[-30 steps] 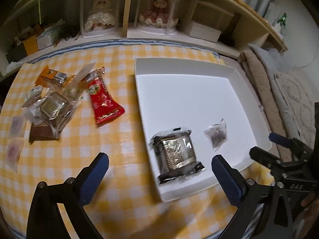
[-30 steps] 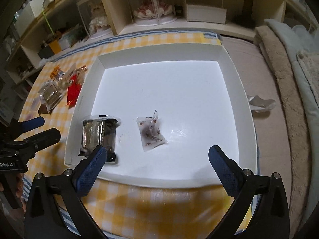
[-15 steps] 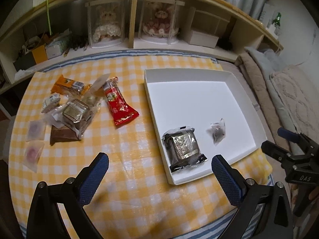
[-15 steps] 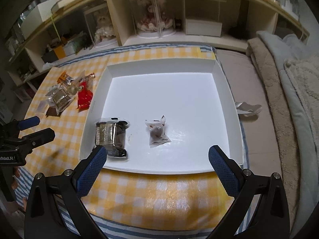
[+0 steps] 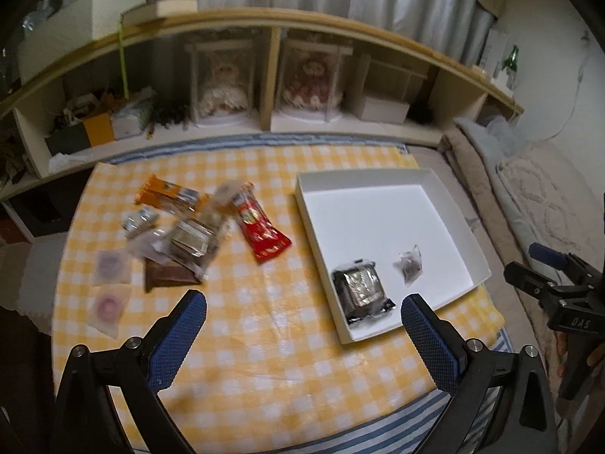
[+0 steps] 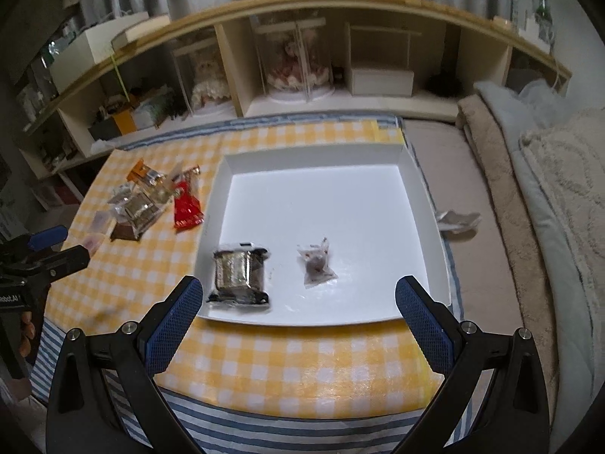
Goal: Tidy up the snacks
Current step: 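Move both grippers back toward the snack pile, then grasp the pink donut candy packet with the left gripper while the right grasps a gold-wrapped square cake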
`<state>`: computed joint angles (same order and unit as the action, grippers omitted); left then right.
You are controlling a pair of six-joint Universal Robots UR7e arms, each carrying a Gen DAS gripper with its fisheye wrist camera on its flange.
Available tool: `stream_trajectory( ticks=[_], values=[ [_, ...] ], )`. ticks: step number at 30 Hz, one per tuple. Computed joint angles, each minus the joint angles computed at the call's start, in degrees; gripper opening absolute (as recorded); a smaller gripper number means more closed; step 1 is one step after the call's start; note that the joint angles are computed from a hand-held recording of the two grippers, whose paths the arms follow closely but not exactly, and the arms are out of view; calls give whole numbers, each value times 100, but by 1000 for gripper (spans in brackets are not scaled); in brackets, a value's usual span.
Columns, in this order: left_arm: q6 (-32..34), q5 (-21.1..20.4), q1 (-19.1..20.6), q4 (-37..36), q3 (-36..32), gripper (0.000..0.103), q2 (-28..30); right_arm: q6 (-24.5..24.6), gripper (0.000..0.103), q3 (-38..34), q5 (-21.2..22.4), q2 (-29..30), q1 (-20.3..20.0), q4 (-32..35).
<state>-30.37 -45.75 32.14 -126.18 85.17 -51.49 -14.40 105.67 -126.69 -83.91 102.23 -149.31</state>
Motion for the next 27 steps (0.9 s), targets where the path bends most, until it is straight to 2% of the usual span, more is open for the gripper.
stream_trajectory(
  ticks=[5, 13, 20, 22, 27],
  values=[
    [-10, 257, -131, -119, 474, 103, -566, -27, 103, -6, 42, 70, 263, -293],
    [-294, 993, -289, -4, 1182, 103, -1414, -107, 103, -133, 80, 537, 676, -807],
    [-694, 1229, -120, -35, 1706, 103, -1950, -103, 103, -351, 229, 1121, 898, -949],
    [-896, 1417, -66, 137, 1814, 103, -2090, -99, 103, -418, 318, 1286, 925, -1000],
    [-1197, 1569, 191, 518, 1755, 103, -2091, 83, 103, -636, 648, 1764, 912, -1118]
  ],
)
